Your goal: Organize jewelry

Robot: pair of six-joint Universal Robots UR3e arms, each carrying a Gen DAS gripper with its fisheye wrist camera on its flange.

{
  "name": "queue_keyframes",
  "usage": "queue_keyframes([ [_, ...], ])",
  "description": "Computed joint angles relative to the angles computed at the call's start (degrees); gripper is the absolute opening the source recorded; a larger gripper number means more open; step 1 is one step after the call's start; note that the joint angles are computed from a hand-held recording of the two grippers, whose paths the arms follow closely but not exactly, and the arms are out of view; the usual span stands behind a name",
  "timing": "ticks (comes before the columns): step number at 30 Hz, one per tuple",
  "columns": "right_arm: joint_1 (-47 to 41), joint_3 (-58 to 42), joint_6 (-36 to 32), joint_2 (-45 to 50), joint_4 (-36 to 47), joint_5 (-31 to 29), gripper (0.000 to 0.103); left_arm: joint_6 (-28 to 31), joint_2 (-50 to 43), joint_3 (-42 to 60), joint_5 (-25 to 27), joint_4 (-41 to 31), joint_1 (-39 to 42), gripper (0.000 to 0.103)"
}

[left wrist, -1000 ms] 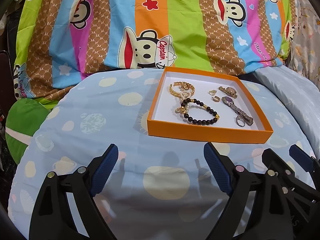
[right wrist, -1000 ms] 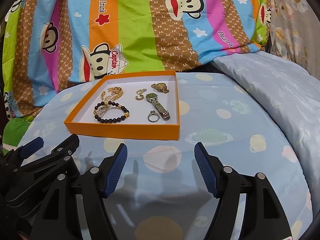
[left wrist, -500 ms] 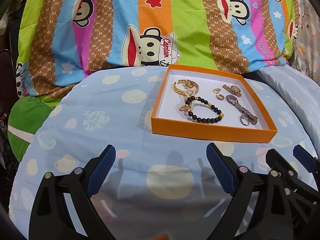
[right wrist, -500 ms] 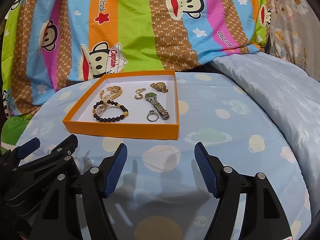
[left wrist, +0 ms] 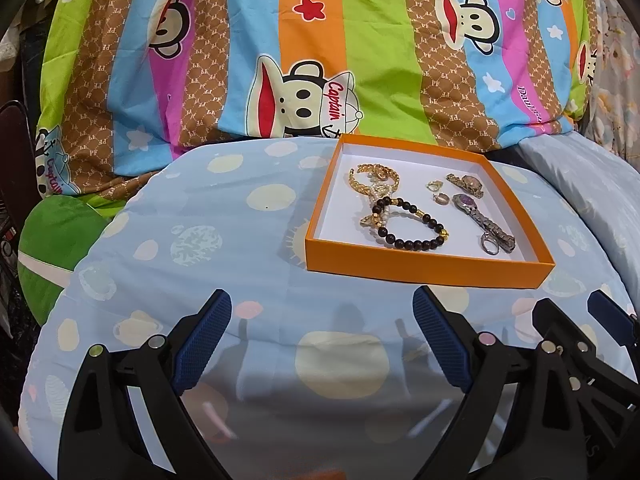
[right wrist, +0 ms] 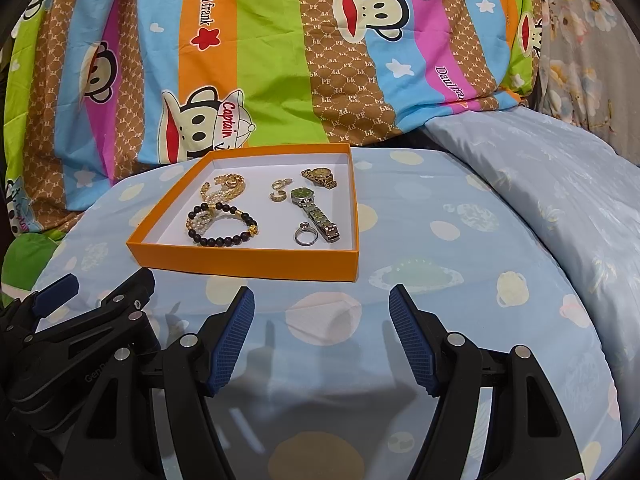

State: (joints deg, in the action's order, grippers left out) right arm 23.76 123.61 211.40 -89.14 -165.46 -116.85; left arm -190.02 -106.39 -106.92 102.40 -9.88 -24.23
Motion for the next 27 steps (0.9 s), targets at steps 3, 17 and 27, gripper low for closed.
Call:
queue_keyframes([
  [3, 0.09, -0.21, -0.01, -0.02, 0.28, -0.07, 0.069, -0.07, -0.02, 0.02, 0.72, 0.24, -0.28, 0.090],
  [17, 0.26, -0.30, 0.08, 0.02, 0.28, -0.23, 0.069, -0.47, -0.14, -0.02, 2.55, 0.97, -0.93, 0.092],
  [27, 0.34, -0.68, 0.11, -0.03, 0.78, -0.44, 0.069, -1.27, -0.30, 0.28, 2.46, -0.05, -0.61, 0.098],
])
